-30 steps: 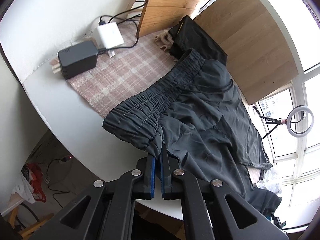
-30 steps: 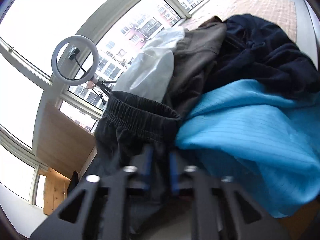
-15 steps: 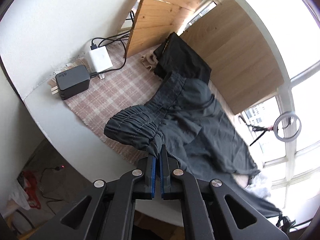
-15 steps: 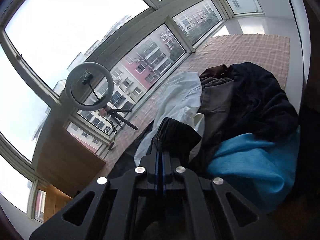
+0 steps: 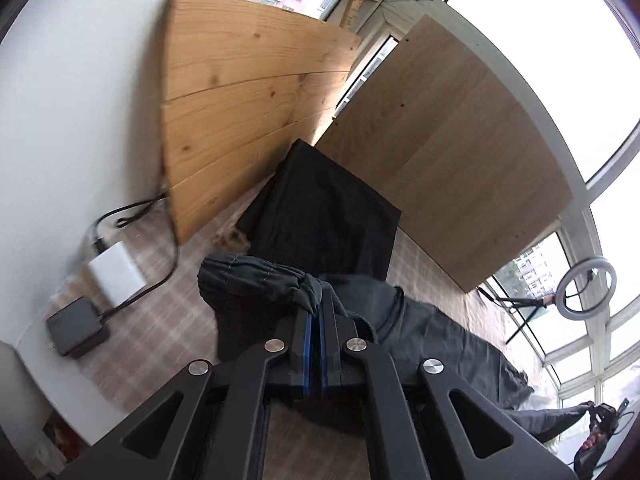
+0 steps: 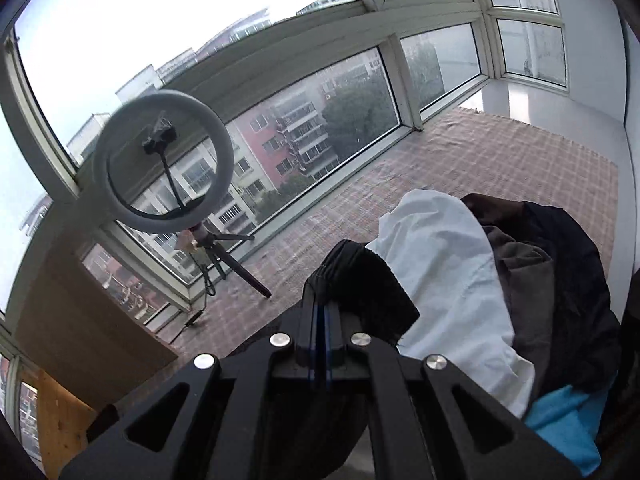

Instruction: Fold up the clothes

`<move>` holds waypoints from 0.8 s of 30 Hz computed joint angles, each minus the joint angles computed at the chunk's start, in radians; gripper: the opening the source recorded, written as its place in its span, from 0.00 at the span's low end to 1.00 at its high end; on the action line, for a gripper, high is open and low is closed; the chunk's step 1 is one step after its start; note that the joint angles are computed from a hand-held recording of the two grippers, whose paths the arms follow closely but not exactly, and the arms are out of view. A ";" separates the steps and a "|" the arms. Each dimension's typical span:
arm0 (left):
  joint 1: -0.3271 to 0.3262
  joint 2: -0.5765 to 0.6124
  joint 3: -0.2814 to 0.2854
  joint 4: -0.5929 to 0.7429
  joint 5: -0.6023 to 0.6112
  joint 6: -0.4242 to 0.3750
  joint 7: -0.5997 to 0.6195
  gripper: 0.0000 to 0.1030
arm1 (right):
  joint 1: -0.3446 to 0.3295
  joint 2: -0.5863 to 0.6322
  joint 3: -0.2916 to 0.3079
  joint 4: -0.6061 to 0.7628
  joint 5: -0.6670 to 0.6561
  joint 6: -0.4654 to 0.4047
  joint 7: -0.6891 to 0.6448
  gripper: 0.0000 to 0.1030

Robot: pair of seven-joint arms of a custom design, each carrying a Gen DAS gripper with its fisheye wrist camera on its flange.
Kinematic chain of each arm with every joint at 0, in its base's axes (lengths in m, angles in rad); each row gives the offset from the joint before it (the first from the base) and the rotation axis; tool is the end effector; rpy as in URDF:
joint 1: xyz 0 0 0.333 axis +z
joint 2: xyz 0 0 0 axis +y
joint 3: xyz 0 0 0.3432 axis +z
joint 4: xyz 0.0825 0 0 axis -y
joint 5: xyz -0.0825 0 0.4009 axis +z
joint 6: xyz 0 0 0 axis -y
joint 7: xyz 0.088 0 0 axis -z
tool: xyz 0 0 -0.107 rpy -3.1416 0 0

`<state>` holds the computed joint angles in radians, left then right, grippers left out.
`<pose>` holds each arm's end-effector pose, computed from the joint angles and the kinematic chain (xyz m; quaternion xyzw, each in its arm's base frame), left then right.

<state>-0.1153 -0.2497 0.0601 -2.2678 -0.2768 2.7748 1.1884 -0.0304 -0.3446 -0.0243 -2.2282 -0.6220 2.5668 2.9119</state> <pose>0.5291 -0.0148 0.5676 -0.8078 0.4519 -0.3618 0.1109 0.5031 -0.0199 0.6088 -0.2634 0.8782 -0.2818 0.2827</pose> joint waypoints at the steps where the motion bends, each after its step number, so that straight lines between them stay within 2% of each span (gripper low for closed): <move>1: 0.012 0.045 -0.022 0.035 0.029 0.006 -0.044 0.02 | 0.001 0.065 -0.011 0.045 0.015 -0.007 -0.020 0.02; 2: 0.021 0.082 -0.039 0.067 0.053 0.009 -0.075 0.02 | 0.001 0.129 -0.021 0.091 0.030 -0.016 -0.043 0.02; 7: 0.082 0.279 -0.141 0.252 0.336 -0.029 -0.341 0.02 | -0.002 0.404 -0.053 0.301 0.068 -0.062 -0.135 0.02; 10: 0.087 0.378 -0.164 0.363 0.431 -0.083 -0.432 0.02 | 0.000 0.519 -0.066 0.400 0.065 -0.073 -0.157 0.02; 13: 0.099 0.457 -0.180 0.455 0.457 -0.139 -0.480 0.03 | 0.003 0.618 -0.074 0.495 0.072 -0.101 -0.200 0.02; 16: 0.135 0.520 -0.226 0.541 0.386 -0.223 -0.388 0.07 | -0.009 0.697 -0.056 0.577 0.135 -0.148 -0.323 0.03; 19: 0.158 0.520 -0.251 0.548 0.334 -0.250 -0.301 0.11 | -0.015 0.725 -0.042 0.608 0.201 -0.188 -0.431 0.07; 20: 0.165 0.510 -0.255 0.537 0.317 -0.247 -0.273 0.16 | -0.010 0.709 -0.044 0.589 0.206 -0.182 -0.434 0.08; 22: 0.192 0.476 -0.275 0.501 0.236 -0.245 -0.179 0.19 | 0.003 0.649 -0.048 0.527 0.201 -0.147 -0.430 0.11; 24: 0.214 0.426 -0.288 0.451 0.139 -0.242 -0.065 0.19 | 0.005 0.580 -0.023 0.453 0.229 -0.060 -0.494 0.15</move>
